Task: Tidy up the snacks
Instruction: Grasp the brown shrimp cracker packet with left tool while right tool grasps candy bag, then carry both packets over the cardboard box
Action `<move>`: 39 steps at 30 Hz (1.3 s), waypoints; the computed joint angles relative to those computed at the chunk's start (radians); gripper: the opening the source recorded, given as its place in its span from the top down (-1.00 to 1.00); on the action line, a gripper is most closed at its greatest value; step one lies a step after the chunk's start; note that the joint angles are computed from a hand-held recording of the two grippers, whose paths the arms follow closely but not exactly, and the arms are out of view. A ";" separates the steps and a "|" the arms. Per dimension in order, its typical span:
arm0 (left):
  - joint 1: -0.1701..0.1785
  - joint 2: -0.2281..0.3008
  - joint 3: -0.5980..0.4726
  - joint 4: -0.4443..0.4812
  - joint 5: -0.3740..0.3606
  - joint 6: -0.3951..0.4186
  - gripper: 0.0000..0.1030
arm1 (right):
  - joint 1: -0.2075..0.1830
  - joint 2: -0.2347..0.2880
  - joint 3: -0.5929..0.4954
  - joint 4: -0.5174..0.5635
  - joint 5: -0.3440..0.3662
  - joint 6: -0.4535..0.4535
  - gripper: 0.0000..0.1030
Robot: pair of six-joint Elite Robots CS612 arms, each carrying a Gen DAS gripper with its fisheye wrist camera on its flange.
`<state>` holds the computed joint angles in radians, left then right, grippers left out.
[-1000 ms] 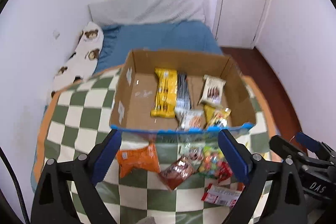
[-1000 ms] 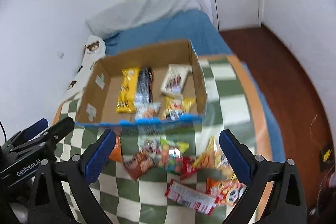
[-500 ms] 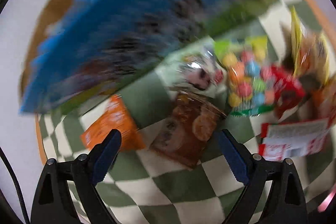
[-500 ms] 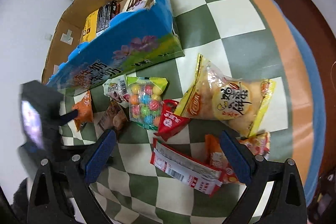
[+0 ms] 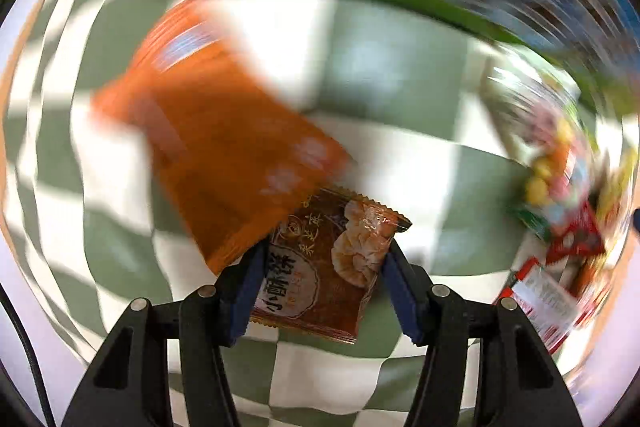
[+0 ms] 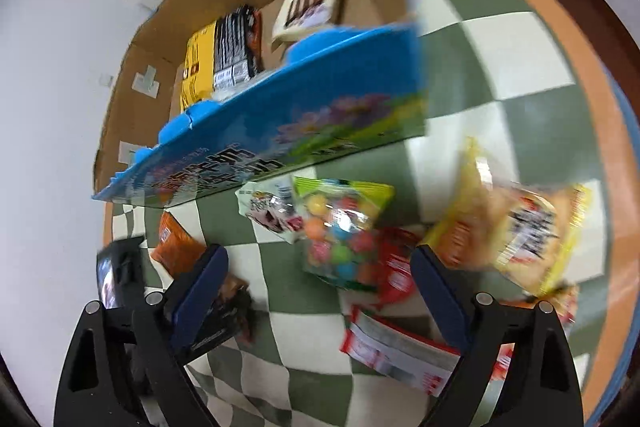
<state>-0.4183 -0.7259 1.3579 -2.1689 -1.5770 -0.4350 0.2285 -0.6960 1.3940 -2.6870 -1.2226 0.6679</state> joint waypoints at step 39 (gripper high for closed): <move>-0.021 -0.044 0.089 -0.072 -0.010 0.151 -0.04 | 0.087 0.029 -0.017 0.233 -0.014 -0.122 0.03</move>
<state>-0.4388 -0.7699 1.4467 -2.2408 -1.5872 -0.2839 0.3157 -0.6669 1.3769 -2.4541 -1.2363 0.5456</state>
